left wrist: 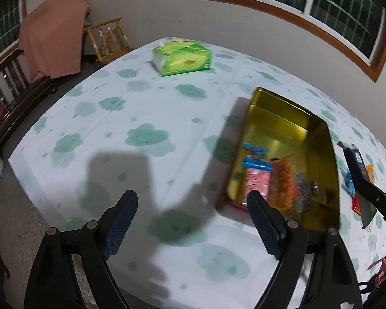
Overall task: Organize snacks
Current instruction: 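Carry the blue soda crackers box over the tin with the right gripper, then lower the crackers box into the tin and open the right gripper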
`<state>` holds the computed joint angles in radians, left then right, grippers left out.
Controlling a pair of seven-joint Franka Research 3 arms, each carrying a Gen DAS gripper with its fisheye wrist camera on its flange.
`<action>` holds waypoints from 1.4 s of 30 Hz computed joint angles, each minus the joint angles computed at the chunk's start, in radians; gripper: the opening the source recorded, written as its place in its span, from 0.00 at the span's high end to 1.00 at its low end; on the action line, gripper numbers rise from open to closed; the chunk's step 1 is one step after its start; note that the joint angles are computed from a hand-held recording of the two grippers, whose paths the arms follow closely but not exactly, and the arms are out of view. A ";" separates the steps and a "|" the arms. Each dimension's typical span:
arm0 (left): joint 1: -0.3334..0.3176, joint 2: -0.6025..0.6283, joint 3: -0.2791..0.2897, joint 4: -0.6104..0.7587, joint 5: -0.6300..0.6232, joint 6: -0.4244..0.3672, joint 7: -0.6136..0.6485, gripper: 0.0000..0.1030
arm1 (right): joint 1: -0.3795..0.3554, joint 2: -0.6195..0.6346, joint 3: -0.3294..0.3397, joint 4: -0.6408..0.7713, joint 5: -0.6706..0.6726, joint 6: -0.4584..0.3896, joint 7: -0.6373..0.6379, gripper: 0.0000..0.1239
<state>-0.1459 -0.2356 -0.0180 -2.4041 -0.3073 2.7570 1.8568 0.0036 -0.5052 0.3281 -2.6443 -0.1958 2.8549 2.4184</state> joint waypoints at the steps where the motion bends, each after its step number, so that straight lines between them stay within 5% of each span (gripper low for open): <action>1: 0.007 0.001 0.002 0.001 0.006 -0.003 -0.007 0.18 | -0.001 0.024 0.010 0.021 -0.004 0.003 0.003 0.59; 10: 0.062 0.012 0.020 0.018 0.020 -0.009 -0.055 0.18 | 0.044 0.185 0.020 0.161 -0.105 -0.018 0.034 0.59; 22: 0.099 0.022 0.025 0.017 0.011 -0.042 -0.065 0.18 | 0.165 0.340 -0.081 0.286 -0.242 -0.071 0.104 0.59; 42: 0.085 0.012 0.008 0.014 0.011 -0.063 -0.057 0.18 | 0.239 0.337 -0.143 0.276 -0.231 -0.057 0.049 0.55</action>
